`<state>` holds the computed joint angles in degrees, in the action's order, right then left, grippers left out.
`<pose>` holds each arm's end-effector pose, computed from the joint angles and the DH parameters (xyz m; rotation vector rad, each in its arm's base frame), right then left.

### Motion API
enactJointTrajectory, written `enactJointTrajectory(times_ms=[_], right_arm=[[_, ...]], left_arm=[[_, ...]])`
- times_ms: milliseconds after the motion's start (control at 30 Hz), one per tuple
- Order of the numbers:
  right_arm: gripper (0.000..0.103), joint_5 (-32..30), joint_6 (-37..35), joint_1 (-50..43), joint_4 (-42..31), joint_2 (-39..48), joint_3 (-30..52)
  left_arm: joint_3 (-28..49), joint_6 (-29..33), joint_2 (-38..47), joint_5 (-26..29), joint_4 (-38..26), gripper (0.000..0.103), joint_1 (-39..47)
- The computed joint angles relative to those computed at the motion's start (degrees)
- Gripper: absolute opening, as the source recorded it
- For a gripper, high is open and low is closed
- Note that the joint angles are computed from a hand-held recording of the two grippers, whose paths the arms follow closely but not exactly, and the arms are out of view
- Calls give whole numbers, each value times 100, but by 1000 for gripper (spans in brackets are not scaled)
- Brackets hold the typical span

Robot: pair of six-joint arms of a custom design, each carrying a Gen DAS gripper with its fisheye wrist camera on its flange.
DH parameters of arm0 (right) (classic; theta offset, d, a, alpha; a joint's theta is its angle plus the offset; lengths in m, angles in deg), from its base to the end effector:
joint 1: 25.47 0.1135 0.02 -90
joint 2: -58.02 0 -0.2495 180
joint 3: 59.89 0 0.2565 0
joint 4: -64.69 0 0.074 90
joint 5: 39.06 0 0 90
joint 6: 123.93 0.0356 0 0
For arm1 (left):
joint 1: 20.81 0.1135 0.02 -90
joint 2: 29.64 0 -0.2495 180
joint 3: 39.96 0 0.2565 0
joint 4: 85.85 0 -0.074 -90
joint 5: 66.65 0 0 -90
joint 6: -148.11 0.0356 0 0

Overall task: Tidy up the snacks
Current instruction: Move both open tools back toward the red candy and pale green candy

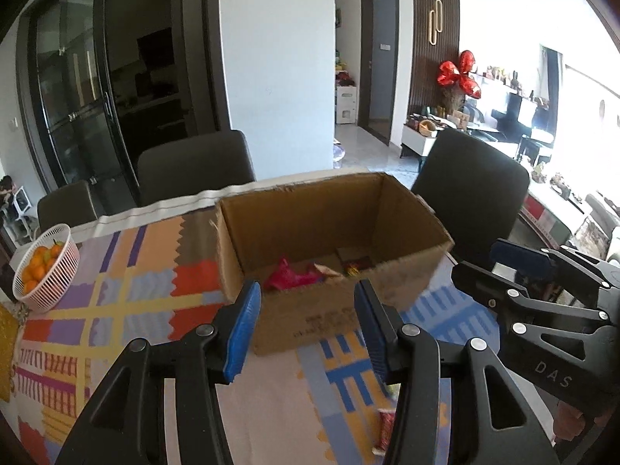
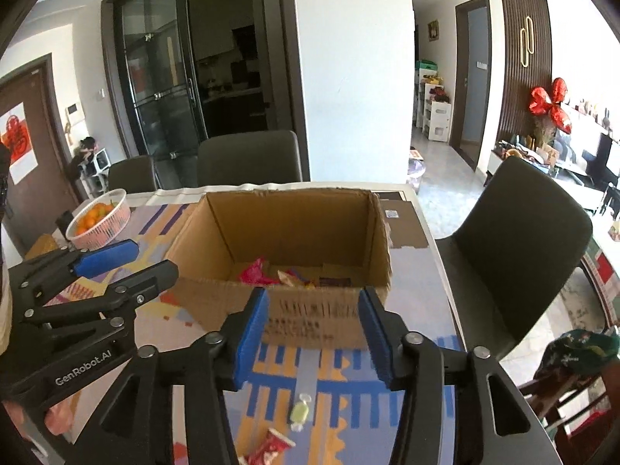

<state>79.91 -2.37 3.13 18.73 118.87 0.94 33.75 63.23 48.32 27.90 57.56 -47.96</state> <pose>0.2085 0.0940 0.2557 0.2916 2.2327 -0.0469 0.2715 -0.1424 0.2669 0.6786 2.1954 -0.2904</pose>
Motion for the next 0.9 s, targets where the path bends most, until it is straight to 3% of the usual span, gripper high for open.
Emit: enactJointTrajectory(times_ms=[233, 433, 900], right_arm=[[50, 500, 757, 633, -709, -705, -495], [50, 499, 1399, 892, -1147, -1165, -962], [50, 498, 3011, 1824, -1792, -1401, -1947]], left_arm=[[-639, 37, -480, -47, -64, 51, -336], [-1202, -68, -710, -13, -45, 51, -711], [-2220, -228, -290, 260, 494, 50, -1104]])
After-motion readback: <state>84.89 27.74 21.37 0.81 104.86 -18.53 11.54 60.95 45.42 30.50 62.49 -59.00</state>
